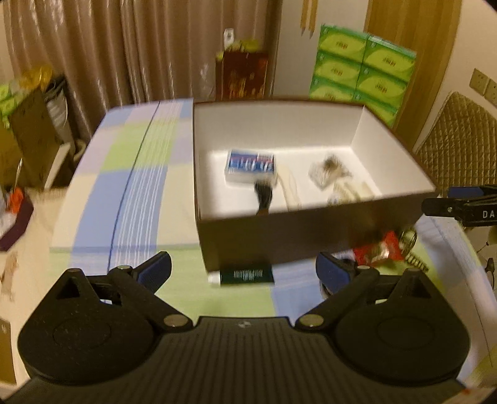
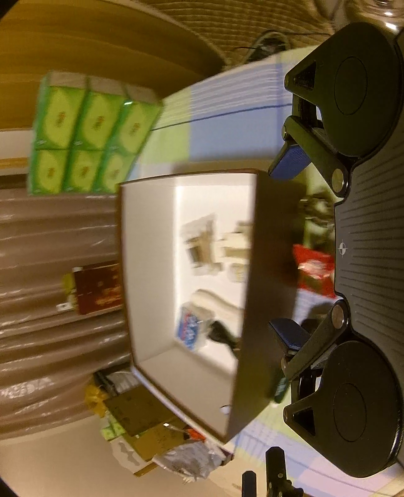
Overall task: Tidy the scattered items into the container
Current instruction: 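Move both tools back toward the lip gel tube and lanyard beside the box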
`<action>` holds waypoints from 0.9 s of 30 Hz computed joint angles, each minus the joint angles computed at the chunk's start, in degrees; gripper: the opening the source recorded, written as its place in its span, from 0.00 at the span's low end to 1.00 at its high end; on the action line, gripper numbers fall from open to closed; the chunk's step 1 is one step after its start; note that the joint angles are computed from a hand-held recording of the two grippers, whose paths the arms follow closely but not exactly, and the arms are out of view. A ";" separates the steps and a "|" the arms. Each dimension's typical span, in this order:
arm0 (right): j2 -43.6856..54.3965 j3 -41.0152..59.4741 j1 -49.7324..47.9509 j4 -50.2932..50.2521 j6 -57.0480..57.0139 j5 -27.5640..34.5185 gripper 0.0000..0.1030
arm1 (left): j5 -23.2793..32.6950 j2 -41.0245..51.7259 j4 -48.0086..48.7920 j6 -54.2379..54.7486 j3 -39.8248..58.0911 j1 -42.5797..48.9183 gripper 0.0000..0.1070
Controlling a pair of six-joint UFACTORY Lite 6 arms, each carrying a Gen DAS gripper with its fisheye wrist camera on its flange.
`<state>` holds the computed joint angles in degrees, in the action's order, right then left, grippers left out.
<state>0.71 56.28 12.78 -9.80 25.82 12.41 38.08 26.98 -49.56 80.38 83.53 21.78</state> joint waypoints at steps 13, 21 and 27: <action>2.74 -3.34 -1.89 -0.32 1.84 -0.63 0.91 | -12.96 6.24 -5.49 6.13 -5.66 -4.20 0.91; 5.75 -1.78 -3.41 4.05 -1.97 -0.79 0.91 | -18.25 13.98 -5.66 1.92 -0.35 -7.97 0.91; 7.16 -0.61 -4.65 4.71 -2.49 -0.76 0.91 | -21.85 16.95 -11.73 7.45 0.37 -10.19 0.91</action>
<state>7.86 55.68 8.14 -5.09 23.33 11.65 16.23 43.93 -61.30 87.82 83.91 11.59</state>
